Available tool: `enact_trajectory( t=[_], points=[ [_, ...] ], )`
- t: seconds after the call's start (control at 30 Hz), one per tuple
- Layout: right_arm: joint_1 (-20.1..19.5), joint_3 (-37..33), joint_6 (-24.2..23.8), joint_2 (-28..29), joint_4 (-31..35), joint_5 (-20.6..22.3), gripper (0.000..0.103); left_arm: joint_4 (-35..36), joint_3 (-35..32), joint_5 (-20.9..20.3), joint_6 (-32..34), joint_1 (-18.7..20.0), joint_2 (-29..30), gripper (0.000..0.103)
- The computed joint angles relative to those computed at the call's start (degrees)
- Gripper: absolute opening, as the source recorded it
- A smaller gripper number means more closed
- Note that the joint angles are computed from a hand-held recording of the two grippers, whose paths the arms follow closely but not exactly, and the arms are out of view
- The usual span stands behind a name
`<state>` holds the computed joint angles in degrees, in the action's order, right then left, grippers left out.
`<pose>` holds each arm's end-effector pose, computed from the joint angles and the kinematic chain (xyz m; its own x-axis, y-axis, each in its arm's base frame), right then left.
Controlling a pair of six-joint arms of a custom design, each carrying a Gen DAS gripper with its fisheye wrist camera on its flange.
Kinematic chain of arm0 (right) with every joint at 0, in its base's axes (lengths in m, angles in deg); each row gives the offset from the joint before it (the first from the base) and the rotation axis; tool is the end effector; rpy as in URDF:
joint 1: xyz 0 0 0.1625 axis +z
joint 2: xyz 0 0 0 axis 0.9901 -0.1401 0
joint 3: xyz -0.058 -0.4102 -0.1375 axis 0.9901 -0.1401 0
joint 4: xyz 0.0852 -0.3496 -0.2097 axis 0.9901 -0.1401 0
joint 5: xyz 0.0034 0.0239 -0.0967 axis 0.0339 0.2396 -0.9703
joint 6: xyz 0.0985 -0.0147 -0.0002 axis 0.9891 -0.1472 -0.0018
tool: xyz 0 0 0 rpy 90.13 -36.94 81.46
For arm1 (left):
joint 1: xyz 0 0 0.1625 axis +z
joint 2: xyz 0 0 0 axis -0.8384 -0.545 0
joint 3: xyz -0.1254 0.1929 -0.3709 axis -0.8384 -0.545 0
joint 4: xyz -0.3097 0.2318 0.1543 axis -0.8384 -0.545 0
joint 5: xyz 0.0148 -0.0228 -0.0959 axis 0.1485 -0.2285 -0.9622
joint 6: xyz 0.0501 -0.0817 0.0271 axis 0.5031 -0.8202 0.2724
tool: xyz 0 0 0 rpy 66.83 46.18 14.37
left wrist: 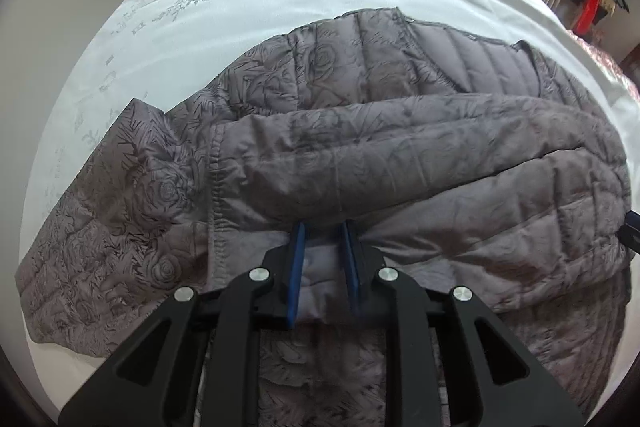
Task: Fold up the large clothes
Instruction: 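Drag the sleeve across the jacket body with the left tool, then open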
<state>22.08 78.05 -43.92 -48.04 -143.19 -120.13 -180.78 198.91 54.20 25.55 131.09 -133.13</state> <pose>0.2454 -0.6354 -0.0397 -0.7190 -0.4679 0.5139 -0.5320 0.8463 0.0262 0.0676 -0.5500 0.2765 -0.6386 -0.3522 -0.6842 0.0176 0.8822 -0.4706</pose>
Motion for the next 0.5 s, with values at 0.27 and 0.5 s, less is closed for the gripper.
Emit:
enact_trajectory(
  t=[0.27,0.5],
  points=[
    [-0.34,-0.35,0.72,1.1,-0.46,-1.41,0.042,-2.74,0.92,0.58,1.41,0.27,0.44,0.02],
    [-0.31,-1.44,2.17,-2.07,-0.73,4.6,0.042,-5.28,1.34,-0.46,1.9,-3.47,-2.02,0.023]
  ],
)
